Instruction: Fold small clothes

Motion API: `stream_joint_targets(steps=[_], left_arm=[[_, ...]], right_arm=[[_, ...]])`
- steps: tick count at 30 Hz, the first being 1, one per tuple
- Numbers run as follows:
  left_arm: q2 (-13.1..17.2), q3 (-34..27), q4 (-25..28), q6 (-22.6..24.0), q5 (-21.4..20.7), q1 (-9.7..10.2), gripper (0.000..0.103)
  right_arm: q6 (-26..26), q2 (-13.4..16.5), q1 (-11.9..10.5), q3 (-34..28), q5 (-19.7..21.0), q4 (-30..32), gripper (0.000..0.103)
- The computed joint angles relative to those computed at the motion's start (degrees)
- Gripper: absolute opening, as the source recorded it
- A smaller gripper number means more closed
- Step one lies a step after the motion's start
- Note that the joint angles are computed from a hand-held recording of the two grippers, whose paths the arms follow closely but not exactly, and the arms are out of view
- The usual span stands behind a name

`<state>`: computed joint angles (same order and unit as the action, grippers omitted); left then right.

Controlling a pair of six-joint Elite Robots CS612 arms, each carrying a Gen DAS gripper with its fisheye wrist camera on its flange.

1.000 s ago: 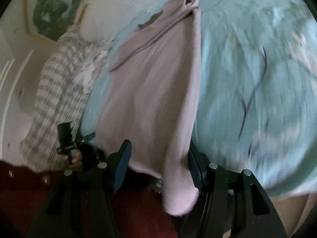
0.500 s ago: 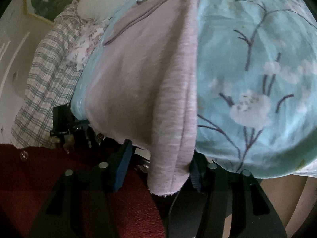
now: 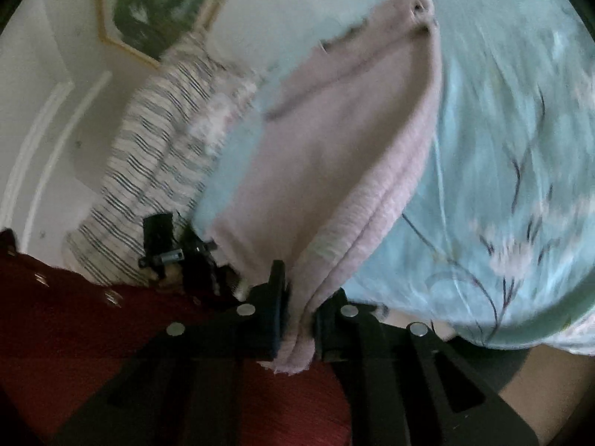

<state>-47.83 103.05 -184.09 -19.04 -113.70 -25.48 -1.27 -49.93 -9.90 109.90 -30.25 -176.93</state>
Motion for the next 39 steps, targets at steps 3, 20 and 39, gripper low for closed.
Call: stream_joint_targets(steps=[3,20,39], left_arm=[[-0.91,-0.32,-6.19,-1.95,0.66,0.32,0.003],[9.06,-24.62,-7.12,-8.08,11.09,2.68,0.003],[30.86,-66.59,31.1,-11.01,18.24,4.69,0.005]], right_arm=[[12.19,2.38,-0.71,-1.89,2.87,-14.11,0.014],[30.17,13.26,2.17,-29.41,-12.9,-17.55,0.014],[25.96,23.93,4.92,-53.8,-31.35,15.59,0.016]])
